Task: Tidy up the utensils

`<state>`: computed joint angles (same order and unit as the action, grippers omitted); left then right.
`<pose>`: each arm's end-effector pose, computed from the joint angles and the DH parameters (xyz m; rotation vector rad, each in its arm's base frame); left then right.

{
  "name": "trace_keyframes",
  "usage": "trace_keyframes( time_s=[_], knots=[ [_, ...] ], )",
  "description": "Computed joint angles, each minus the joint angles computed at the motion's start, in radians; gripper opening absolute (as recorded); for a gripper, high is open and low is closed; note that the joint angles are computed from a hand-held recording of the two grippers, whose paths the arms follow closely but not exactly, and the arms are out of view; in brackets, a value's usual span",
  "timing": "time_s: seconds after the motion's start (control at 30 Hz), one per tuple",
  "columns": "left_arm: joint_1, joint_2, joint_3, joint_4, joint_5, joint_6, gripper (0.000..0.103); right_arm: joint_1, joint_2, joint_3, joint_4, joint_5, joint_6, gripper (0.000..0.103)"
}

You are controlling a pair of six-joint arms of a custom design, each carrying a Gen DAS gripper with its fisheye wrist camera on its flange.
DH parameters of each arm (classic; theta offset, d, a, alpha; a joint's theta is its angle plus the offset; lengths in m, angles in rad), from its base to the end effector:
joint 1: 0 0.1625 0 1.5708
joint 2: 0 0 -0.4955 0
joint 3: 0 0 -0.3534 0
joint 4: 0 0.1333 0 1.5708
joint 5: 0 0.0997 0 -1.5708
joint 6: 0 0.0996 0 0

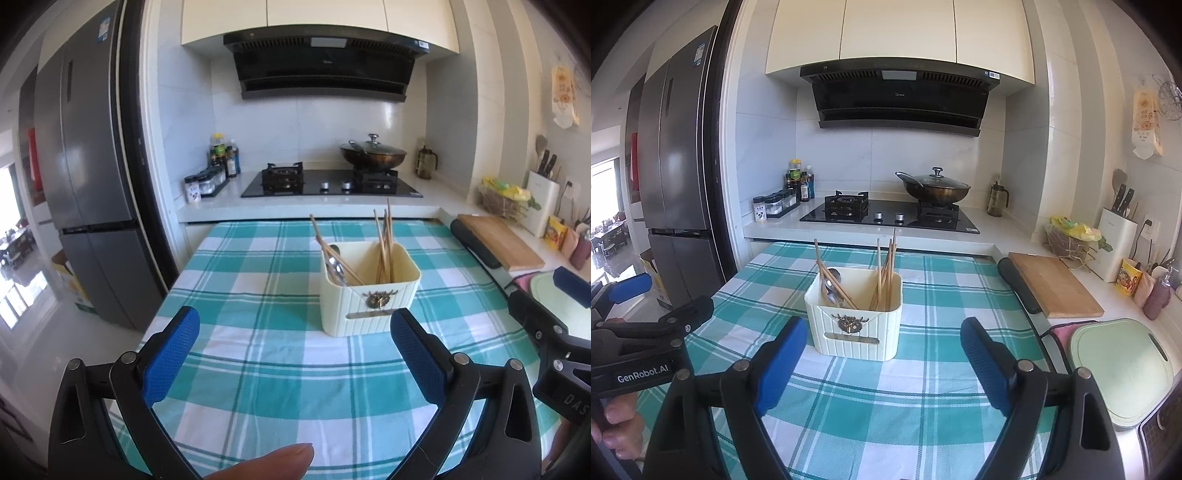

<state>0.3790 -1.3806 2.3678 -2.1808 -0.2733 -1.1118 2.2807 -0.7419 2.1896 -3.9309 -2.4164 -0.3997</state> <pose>-0.2601 -0.3503 0.2924 0.3693 1.9875 -1.2304 0.3847 -0.3575 0.1850 0.7362 -2.0980 1.2036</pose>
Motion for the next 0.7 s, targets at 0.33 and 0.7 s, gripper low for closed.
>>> trace_keyframes(
  time_s=[0.33,0.7],
  knots=[
    [-0.009,-0.021,-0.032,0.157,-0.001,-0.107,0.103,0.004,-0.004,0.0,0.006,-0.002,0.004,0.087],
    [-0.027,-0.028,-0.037,0.196,-0.01,-0.132,0.103,0.01,-0.008,0.002,0.005,-0.012,0.003,0.087]
  ],
)
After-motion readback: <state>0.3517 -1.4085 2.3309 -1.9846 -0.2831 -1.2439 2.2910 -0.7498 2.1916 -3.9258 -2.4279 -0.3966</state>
